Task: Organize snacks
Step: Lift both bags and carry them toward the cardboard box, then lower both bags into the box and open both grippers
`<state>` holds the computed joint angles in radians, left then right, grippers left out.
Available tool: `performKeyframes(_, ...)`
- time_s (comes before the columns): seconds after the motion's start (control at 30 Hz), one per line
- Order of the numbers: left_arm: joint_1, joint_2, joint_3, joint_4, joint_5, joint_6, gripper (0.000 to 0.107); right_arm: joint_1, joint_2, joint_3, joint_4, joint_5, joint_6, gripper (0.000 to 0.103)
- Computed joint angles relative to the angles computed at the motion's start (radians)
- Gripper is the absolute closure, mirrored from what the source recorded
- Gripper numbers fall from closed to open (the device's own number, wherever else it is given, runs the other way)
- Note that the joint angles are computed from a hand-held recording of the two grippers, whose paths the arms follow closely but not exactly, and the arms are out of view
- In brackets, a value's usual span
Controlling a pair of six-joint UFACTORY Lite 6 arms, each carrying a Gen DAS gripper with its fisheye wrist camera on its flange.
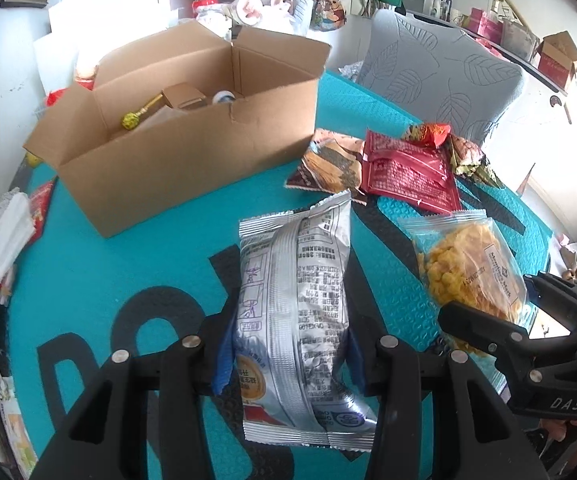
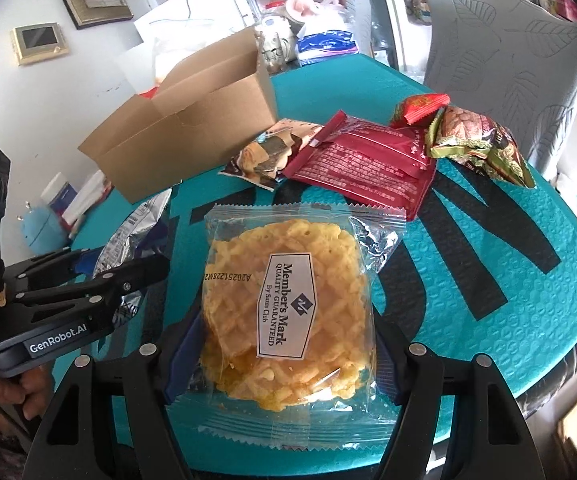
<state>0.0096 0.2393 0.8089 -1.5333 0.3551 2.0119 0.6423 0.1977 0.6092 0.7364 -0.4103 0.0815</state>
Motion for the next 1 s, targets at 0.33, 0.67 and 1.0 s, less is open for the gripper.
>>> performKeyframes(0.33, 0.037, -0.017, 0.062, 0.06, 0.012, -0.095, 0.062, -0.017, 0.0, 0.103, -0.017, 0.036, -0.083, 0.031)
performKeyframes(0.67, 0.065, 0.001, 0.199, 0.153, 0.048, -0.208, 0.062, -0.049, 0.019, 0.261, 0.057, 0.102, -0.298, 0.031)
performKeyframes(1.0, 0.068, 0.116, 0.421, 0.15, 0.066, -0.263, 0.062, -0.113, 0.151, 0.543, 0.221, 0.189, -0.602, 0.031)
